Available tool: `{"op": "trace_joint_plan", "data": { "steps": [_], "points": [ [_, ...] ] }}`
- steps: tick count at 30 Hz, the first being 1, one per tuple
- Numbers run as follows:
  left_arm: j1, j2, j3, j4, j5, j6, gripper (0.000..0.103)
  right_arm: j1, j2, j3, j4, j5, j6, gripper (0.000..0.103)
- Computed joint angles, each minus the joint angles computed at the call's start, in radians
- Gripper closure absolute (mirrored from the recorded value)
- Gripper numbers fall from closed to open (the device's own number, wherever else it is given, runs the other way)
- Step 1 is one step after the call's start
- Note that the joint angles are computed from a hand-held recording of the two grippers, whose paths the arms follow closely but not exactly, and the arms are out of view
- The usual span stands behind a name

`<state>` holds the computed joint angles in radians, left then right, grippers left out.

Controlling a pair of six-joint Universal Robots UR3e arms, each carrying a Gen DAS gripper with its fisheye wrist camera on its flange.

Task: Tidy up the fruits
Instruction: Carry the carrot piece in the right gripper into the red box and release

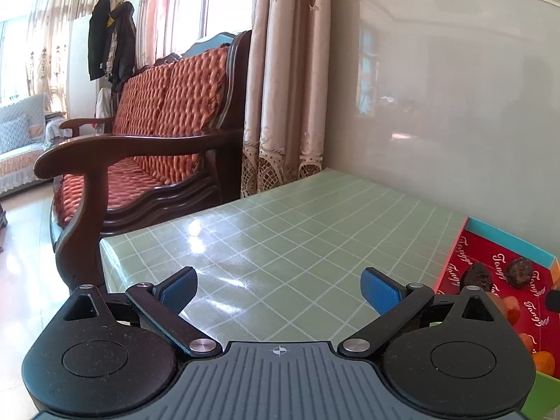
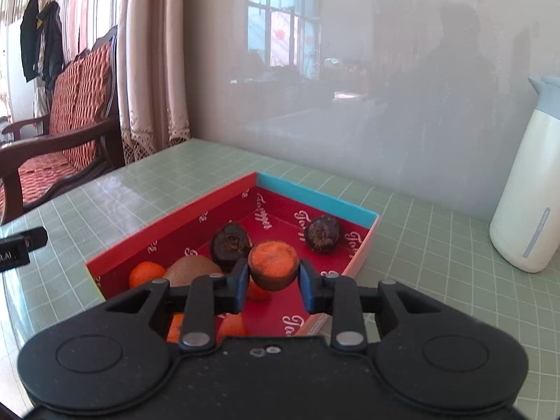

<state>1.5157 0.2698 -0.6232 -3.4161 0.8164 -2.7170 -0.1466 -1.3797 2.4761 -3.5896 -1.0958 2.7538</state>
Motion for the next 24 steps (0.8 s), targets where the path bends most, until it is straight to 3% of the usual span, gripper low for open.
{"op": "trace_joint_plan", "data": {
  "steps": [12, 24],
  "points": [
    [0.0, 0.007, -0.013, -0.002, -0.003, 0.015, 0.004, 0.118, 0.065, -0.061, 0.006, -0.178, -0.03, 0.073],
    [0.003, -0.008, 0.021, -0.029, -0.008, 0.037, 0.004, 0.179, 0.121, -0.1, -0.023, -0.266, -0.048, 0.074]
  ]
}}
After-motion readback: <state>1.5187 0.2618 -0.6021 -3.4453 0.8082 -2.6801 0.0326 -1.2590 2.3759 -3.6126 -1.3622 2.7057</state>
